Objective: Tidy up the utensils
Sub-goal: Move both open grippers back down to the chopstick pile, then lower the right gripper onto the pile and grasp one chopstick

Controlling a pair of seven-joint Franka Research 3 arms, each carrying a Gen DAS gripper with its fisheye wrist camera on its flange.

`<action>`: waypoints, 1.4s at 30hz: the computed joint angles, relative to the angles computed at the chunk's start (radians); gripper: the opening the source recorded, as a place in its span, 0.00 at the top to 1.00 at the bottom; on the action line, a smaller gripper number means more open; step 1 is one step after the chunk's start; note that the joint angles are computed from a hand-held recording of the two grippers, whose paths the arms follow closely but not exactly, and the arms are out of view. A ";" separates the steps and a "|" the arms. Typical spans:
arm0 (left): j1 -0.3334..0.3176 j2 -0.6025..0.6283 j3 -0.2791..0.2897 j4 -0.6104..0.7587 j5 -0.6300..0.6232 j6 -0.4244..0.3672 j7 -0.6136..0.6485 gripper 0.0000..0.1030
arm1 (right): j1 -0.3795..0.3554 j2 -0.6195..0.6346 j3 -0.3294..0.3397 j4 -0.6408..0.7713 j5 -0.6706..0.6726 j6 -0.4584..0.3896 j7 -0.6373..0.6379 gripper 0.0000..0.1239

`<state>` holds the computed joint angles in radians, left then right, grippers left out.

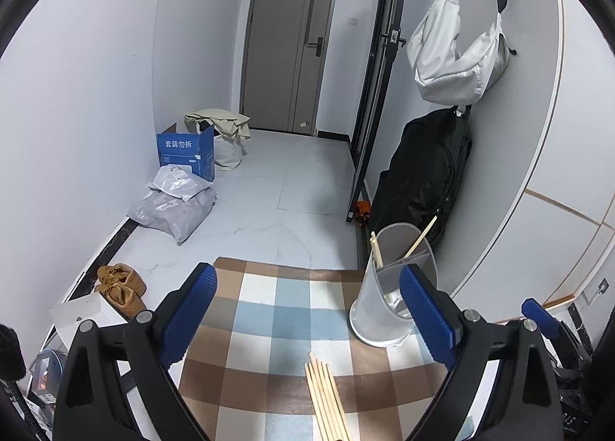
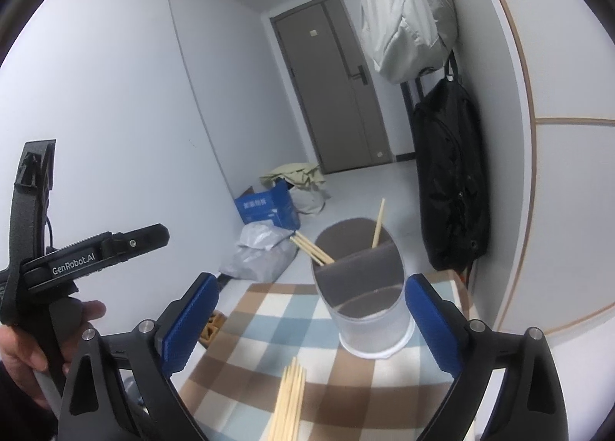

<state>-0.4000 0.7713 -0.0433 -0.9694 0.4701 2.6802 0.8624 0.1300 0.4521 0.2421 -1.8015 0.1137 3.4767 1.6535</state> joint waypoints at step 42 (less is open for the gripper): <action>0.098 -0.006 0.002 -0.155 -0.035 -0.039 -0.086 0.10 | 0.268 0.563 -0.256 0.917 -0.042 -1.060 -0.111 0.82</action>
